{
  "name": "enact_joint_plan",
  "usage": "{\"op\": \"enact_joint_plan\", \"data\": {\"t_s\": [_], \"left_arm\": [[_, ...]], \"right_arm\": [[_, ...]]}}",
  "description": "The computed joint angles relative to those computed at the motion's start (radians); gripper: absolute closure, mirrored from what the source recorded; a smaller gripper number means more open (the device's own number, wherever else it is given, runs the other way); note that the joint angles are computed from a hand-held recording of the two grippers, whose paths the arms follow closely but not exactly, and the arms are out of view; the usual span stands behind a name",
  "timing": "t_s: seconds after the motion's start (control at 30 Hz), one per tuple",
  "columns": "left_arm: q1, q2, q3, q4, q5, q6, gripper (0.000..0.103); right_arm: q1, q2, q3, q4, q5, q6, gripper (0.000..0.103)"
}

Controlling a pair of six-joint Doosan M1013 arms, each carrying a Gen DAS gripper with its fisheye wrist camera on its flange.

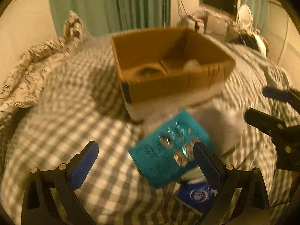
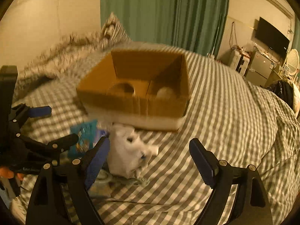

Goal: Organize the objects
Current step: 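Grasp the teal blister pack with the left gripper while the right grasps the white glove, drop both in box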

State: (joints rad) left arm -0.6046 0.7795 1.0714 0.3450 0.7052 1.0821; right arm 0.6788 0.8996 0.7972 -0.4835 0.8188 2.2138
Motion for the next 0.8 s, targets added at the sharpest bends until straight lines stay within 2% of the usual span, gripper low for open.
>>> {"op": "enact_joint_plan", "data": {"t_s": [0.37,0.43,0.47,0.53,0.6,0.7,0.77,0.8], "left_arm": [[-0.010,0.021,0.008,-0.118,0.011,0.204,0.000],[-0.003,0.026,0.001,-0.156,0.005,0.220,0.000],[0.001,0.028,-0.001,-0.176,-0.001,0.222,0.000],[0.008,0.028,-0.001,-0.202,-0.016,0.219,0.000],[0.011,0.026,0.003,-0.218,-0.029,0.219,0.000],[0.016,0.021,0.010,-0.254,-0.043,0.240,0.013],[0.023,0.016,0.013,-0.316,-0.045,0.277,0.029],[0.028,0.014,0.016,-0.349,-0.045,0.296,0.032]], "right_arm": [[-0.028,0.061,-0.069,0.215,0.023,-0.128,0.019],[-0.030,0.070,-0.079,0.239,0.031,-0.143,0.032],[-0.032,0.069,-0.076,0.257,0.025,-0.152,0.033],[-0.036,0.064,-0.066,0.283,0.010,-0.165,0.045],[-0.037,0.054,-0.050,0.291,-0.006,-0.169,0.049],[-0.033,0.045,-0.035,0.278,-0.016,-0.159,0.055],[-0.028,0.039,-0.025,0.256,-0.020,-0.145,0.056],[-0.026,0.035,-0.020,0.247,-0.021,-0.138,0.056]]}}
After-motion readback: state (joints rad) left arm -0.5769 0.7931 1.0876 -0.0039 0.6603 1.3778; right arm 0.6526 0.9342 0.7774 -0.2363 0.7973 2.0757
